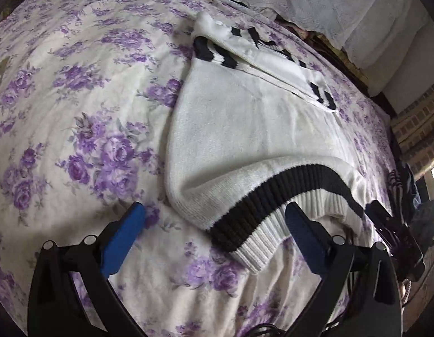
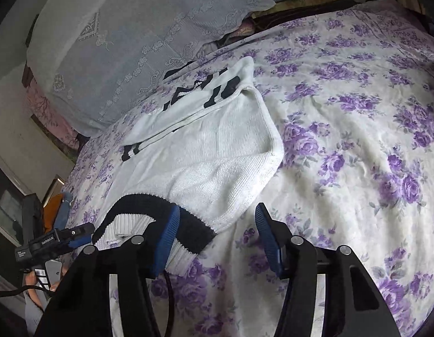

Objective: Fold small clothes
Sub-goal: 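Grasp the black-striped hem of the sweater with both tools, then lift the hem with both tools and fold it toward the collar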

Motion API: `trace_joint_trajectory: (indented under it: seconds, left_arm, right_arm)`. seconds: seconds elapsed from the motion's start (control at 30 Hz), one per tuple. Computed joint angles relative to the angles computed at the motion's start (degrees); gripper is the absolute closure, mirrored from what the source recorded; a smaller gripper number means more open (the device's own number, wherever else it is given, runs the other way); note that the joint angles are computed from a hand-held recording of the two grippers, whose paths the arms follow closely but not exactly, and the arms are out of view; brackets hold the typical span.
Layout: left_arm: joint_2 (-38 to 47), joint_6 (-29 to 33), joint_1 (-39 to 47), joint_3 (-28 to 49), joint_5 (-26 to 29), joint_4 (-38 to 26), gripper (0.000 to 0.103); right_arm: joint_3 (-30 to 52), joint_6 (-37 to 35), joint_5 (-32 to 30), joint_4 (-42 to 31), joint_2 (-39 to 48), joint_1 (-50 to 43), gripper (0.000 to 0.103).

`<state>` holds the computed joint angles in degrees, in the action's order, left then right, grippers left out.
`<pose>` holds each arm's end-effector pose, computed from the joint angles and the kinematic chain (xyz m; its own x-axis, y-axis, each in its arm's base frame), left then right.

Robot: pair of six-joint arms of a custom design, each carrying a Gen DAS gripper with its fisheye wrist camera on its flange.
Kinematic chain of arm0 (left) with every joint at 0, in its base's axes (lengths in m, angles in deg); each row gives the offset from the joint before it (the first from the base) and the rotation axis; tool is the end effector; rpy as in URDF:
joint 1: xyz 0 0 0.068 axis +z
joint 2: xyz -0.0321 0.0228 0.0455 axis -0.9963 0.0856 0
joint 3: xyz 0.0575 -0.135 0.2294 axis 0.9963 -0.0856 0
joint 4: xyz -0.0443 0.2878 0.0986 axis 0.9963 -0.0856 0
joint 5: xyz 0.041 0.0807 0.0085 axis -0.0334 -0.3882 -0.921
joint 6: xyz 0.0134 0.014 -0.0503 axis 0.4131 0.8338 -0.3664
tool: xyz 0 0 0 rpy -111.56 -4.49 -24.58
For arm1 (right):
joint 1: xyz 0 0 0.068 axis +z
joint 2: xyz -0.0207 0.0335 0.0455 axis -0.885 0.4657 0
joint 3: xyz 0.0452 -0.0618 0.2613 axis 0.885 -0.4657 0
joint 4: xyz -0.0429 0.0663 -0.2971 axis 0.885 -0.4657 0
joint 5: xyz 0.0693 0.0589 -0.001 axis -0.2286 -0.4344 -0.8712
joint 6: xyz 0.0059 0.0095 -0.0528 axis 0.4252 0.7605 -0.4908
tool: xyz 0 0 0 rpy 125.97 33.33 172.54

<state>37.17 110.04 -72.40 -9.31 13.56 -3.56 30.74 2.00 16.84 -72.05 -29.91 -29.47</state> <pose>0.3478 0.0581 0.1382 -0.8663 0.1446 -0.4781 0.3468 0.8630 -0.3674 0.1911 0.1099 0.1409 -0.5809 0.5360 -0.6125 0.2543 0.8344 0.4890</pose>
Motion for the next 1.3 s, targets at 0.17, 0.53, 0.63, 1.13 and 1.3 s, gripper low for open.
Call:
trace_joint_trajectory:
  seconds: [0.17,0.53,0.63,1.13,1.3]
  left_arm:
    - [1.95,3.45,0.24,1.51,4.59,-4.91,0.006]
    - [5.86,3.55,-2.17,3.87,8.4,-4.52,0.048]
    - [5.68,4.15,-2.76,4.17,8.02,-5.06,0.049]
    - [8.37,4.25,-2.0,5.44,13.0,-5.94,0.07]
    - [4.91,6.35,-0.14,3.74,15.22,-6.47,0.074]
  right_arm:
    - [-0.53,0.27,-2.42,1.46,0.26,-0.63,0.047]
    - [0.09,0.95,-9.18,6.72,5.59,-2.21,0.053]
    - [1.96,0.44,-9.35,7.29,8.71,-2.52,0.053]
    - [-2.68,1.83,-10.85,13.99,5.13,-4.27,0.084]
    - [-4.2,-1.38,-3.38,9.44,-5.16,0.24,0.086]
